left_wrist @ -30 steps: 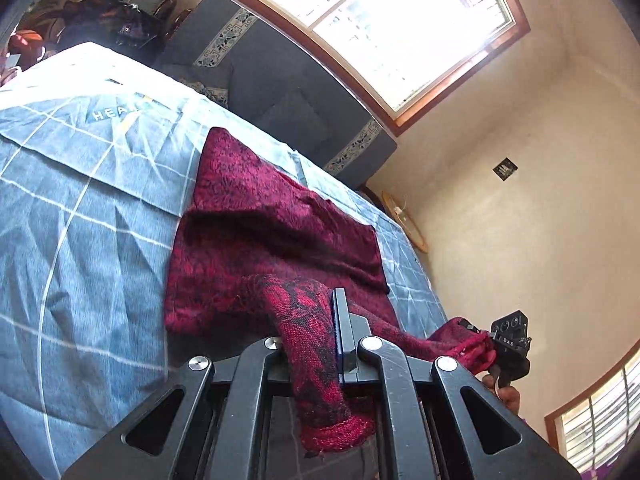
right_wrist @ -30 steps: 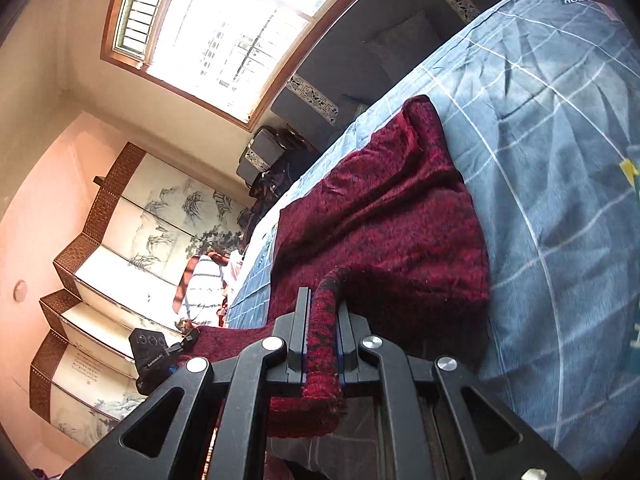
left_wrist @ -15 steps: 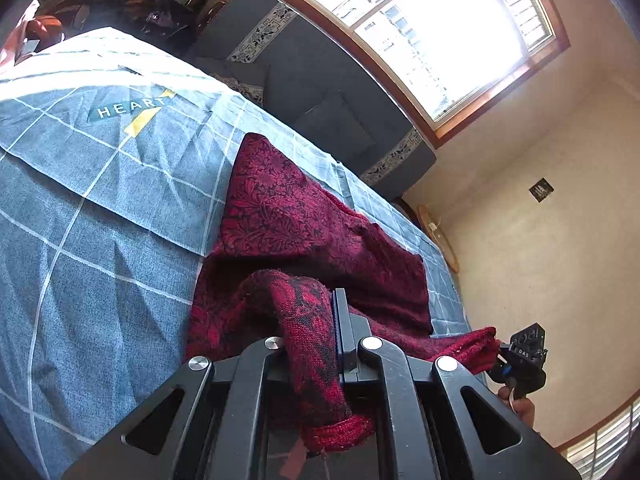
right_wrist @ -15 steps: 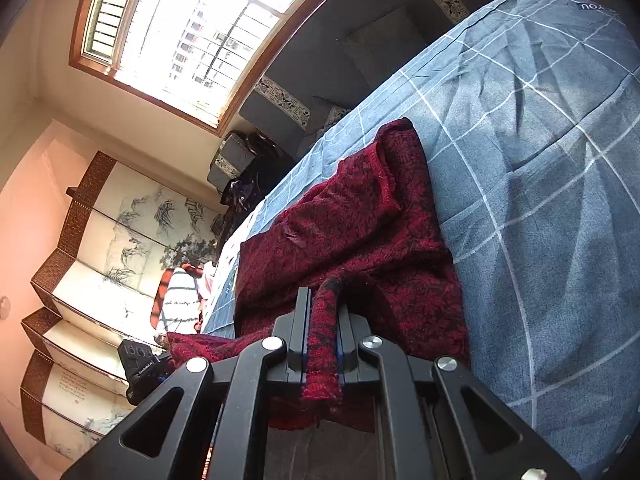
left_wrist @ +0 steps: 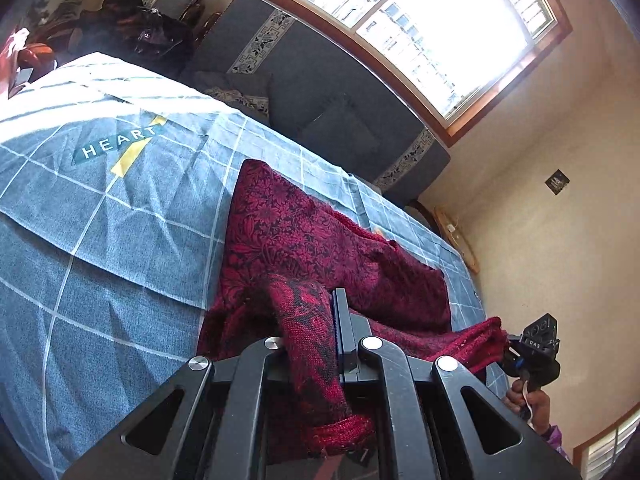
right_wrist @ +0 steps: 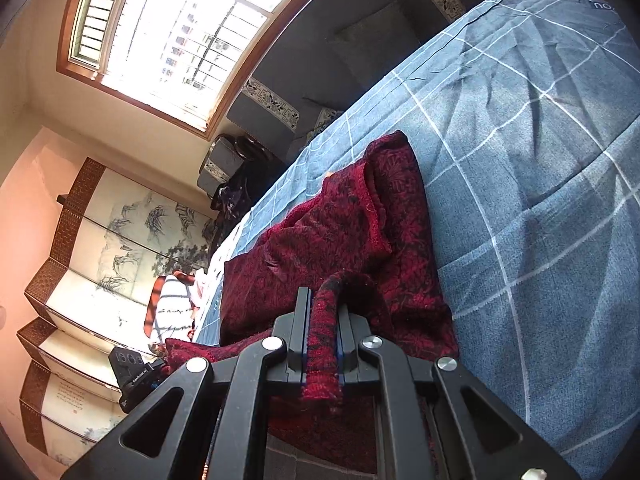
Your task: Fold small clothes
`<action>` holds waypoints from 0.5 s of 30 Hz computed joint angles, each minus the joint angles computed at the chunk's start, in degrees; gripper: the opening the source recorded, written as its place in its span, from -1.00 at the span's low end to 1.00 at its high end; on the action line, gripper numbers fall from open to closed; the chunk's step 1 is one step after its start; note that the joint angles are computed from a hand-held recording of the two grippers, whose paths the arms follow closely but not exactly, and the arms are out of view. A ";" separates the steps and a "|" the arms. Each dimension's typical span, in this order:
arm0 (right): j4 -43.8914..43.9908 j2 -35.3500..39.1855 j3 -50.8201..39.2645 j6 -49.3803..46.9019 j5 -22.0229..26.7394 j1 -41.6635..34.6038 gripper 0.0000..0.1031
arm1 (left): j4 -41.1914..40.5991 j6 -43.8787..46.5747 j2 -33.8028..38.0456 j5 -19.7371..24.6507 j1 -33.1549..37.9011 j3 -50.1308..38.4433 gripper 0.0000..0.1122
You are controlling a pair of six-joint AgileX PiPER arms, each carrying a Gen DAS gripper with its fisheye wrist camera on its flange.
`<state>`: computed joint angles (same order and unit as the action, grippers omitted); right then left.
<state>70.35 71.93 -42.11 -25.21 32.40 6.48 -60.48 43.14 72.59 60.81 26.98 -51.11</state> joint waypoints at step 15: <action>2.63 10.50 -6.54 -1.23 -1.38 -1.63 -0.79 | 3.55 -3.93 9.59 -9.00 -8.50 -8.05 -0.84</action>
